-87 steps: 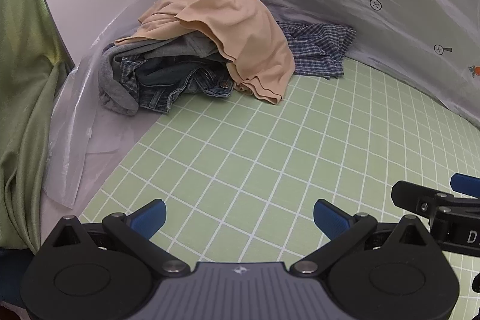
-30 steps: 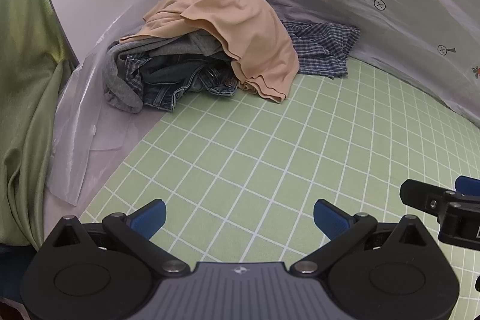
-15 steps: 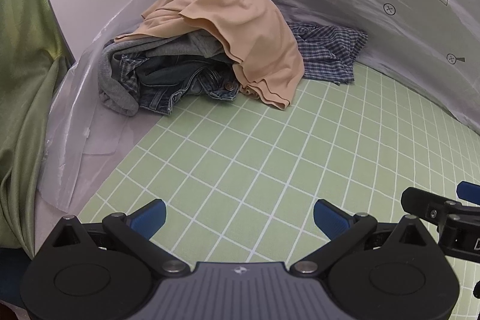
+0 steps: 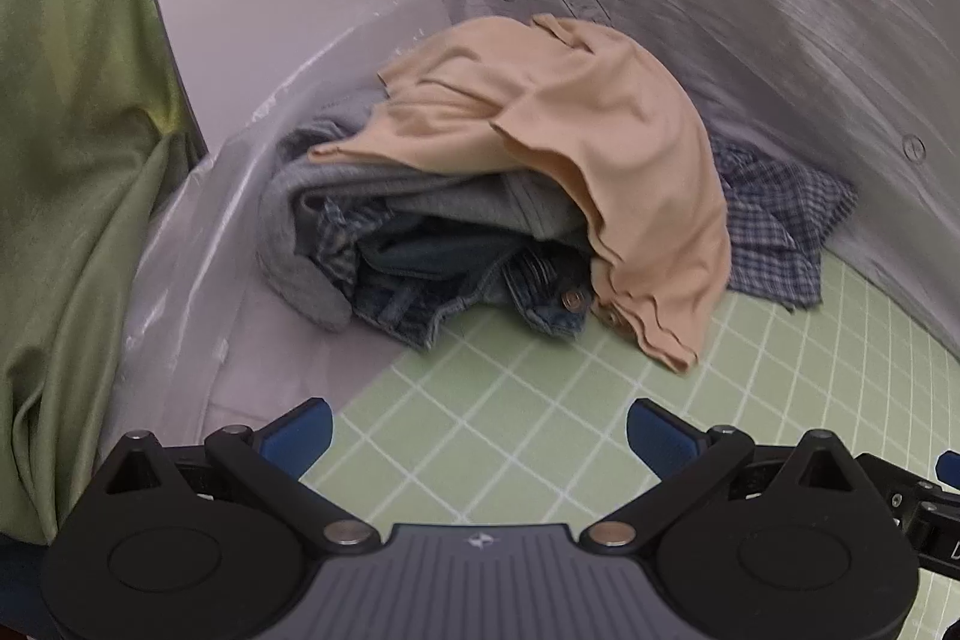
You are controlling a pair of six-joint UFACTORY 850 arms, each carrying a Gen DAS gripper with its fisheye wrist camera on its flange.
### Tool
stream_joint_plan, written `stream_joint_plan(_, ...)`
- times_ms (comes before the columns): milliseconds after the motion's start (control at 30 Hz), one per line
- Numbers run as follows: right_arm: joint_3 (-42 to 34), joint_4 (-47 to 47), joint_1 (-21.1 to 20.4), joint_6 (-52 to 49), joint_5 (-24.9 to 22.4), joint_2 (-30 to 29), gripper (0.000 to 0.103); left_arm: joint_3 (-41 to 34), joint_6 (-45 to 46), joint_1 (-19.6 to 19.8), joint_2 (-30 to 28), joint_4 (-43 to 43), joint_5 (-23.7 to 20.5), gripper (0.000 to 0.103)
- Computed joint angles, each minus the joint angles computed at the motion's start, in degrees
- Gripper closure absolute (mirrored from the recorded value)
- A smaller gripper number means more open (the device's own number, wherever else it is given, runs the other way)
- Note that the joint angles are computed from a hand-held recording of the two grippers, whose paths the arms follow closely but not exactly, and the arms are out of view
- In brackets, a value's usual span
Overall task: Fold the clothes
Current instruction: 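Reach into the pile and grasp the beige shirt with both grippers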
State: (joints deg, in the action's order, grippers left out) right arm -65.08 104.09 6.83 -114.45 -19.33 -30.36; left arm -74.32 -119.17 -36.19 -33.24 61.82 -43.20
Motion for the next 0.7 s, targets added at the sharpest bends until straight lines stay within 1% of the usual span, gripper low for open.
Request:
stream_joint_plan(100,-7.0,-2.6,1.6,4.1,0.7,-3.8,0.0,-0.4,-4.3,2.6,0.4,3.0,-1.3,0.003)
stream_joint_plan(200,-14.3,-7.4,3.1,10.5,0.2,-7.5,0.0,-1.1,-6.5,5.2,0.4,5.1,-2.2,0.01)
stream_joint_plan(233,-16.8,-8.9,3.6,12.5,-0.1,-8.7,0.001,-1.4,-7.0,6.1,0.3,5.7,-2.1,0.011)
stream_joint_plan(267,-19.1,-10.5,4.2,14.6,-0.3,-9.9,0.001,-1.7,-7.6,7.0,0.1,6.2,-1.8,0.014)
stream_joint_plan(300,-21.4,-12.1,4.7,16.7,-0.6,-11.1,0.002,-2.1,-8.1,7.9,-0.2,6.6,-1.4,0.02)
stream_joint_plan(333,-23.9,-13.7,5.2,18.8,-0.9,-12.3,0.005,-2.4,-8.5,8.8,-0.5,6.9,-0.8,0.024)
stream_joint_plan(400,-29.0,-17.1,6.3,23.3,-1.5,-15.0,0.01,-2.9,-9.2,10.2,-1.2,7.2,0.9,0.035)
stream_joint_plan(433,-31.5,-18.8,6.7,25.8,-2.2,-16.2,0.012,-3.2,-9.4,10.8,-1.6,7.4,1.7,0.037)
stream_joint_plan(500,-36.3,-21.5,7.6,30.5,-3.8,-18.8,0.016,-3.9,-8.2,11.6,-2.5,6.8,2.5,0.044)
stream_joint_plan(567,-40.1,-23.4,8.7,33.1,-4.6,-21.1,0.017,-4.1,-8.6,12.1,-3.1,7.1,3.3,0.049)
stream_joint_plan(600,-41.5,-24.2,9.3,33.9,-5.0,-21.9,0.02,-4.0,-9.4,12.2,-3.2,7.6,3.8,0.051)
stream_joint_plan(633,-42.8,-25.1,9.8,34.5,-5.4,-22.7,0.023,-3.9,-10.1,12.3,-3.3,8.2,4.3,0.053)
stream_joint_plan(667,-43.9,-26.5,10.3,35.5,-5.6,-23.5,0.025,-3.7,-11.0,12.4,-3.4,9.0,4.9,0.06)
stream_joint_plan(700,-44.8,-28.0,10.9,36.5,-5.6,-24.2,0.032,-3.5,-11.7,12.4,-3.4,9.8,5.2,0.063)
